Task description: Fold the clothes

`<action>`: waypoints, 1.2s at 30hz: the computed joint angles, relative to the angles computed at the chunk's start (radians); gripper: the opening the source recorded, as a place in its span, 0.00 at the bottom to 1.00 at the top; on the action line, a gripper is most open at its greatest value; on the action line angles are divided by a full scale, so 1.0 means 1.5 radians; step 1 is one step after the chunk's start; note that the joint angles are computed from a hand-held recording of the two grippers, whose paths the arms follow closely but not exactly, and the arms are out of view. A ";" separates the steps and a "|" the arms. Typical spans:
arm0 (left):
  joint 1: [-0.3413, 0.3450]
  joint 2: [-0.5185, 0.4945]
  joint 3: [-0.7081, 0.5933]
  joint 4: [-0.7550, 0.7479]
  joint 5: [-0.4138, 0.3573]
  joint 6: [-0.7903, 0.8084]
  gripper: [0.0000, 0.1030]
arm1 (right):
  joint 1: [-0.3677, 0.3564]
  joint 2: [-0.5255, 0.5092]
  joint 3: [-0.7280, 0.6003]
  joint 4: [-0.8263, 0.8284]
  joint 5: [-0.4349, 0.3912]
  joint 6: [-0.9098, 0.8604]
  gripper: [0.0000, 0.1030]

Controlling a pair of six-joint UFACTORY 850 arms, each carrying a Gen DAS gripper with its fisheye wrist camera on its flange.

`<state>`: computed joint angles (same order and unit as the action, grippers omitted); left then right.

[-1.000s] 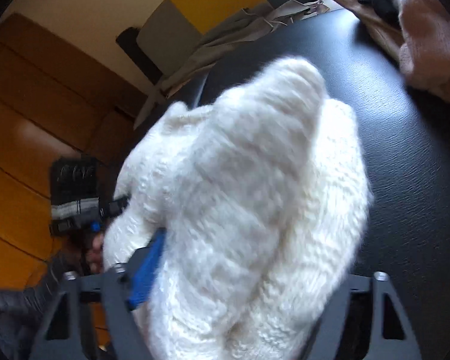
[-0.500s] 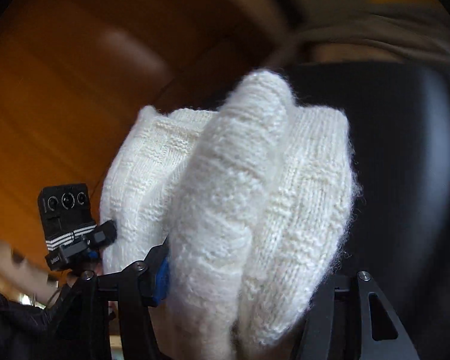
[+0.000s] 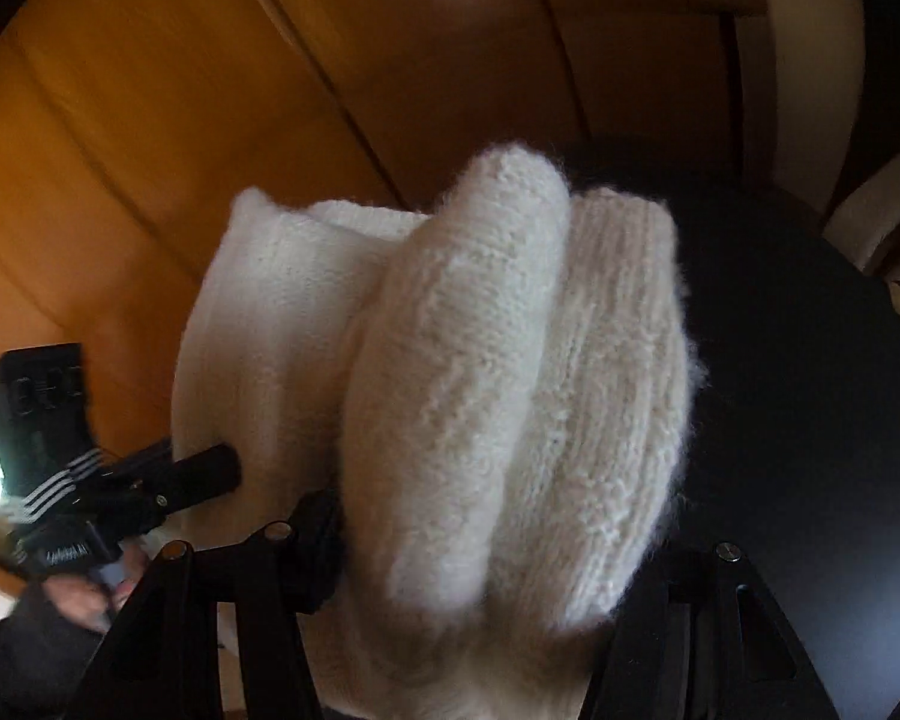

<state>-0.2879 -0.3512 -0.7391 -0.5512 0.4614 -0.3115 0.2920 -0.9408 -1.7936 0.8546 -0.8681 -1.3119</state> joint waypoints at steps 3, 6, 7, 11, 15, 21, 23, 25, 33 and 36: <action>0.011 -0.025 -0.006 0.021 0.004 -0.055 0.49 | 0.016 -0.054 -0.059 -0.046 0.038 0.082 0.65; 0.019 0.003 0.023 0.021 0.005 -0.057 0.51 | 0.009 -0.043 -0.039 -0.010 0.076 0.024 0.77; 0.021 0.018 0.036 -0.012 0.007 -0.022 0.51 | 0.005 -0.025 -0.012 0.026 0.099 -0.045 0.77; -0.027 0.061 0.054 -0.279 0.051 0.232 0.49 | -0.011 0.066 0.095 0.174 0.178 -0.324 0.77; -0.050 0.063 0.023 -0.350 0.077 0.344 0.50 | -0.018 0.141 0.195 0.262 0.144 -0.549 0.77; -0.038 -0.023 -0.076 -0.509 -0.022 0.524 0.50 | 0.022 0.065 0.137 0.061 0.228 -0.329 0.71; -0.048 -0.049 -0.093 -0.550 0.001 0.562 0.53 | 0.010 0.050 0.138 0.115 0.220 -0.347 0.72; -0.048 -0.060 -0.099 -0.536 0.011 0.537 0.55 | 0.007 0.045 0.139 0.143 0.223 -0.353 0.72; -0.086 0.000 -0.080 -0.709 0.094 0.595 0.56 | 0.020 0.110 0.201 0.220 0.286 -0.386 0.73; -0.132 0.031 -0.072 -0.793 0.171 0.617 0.56 | 0.016 0.184 0.297 0.427 0.320 -0.573 0.74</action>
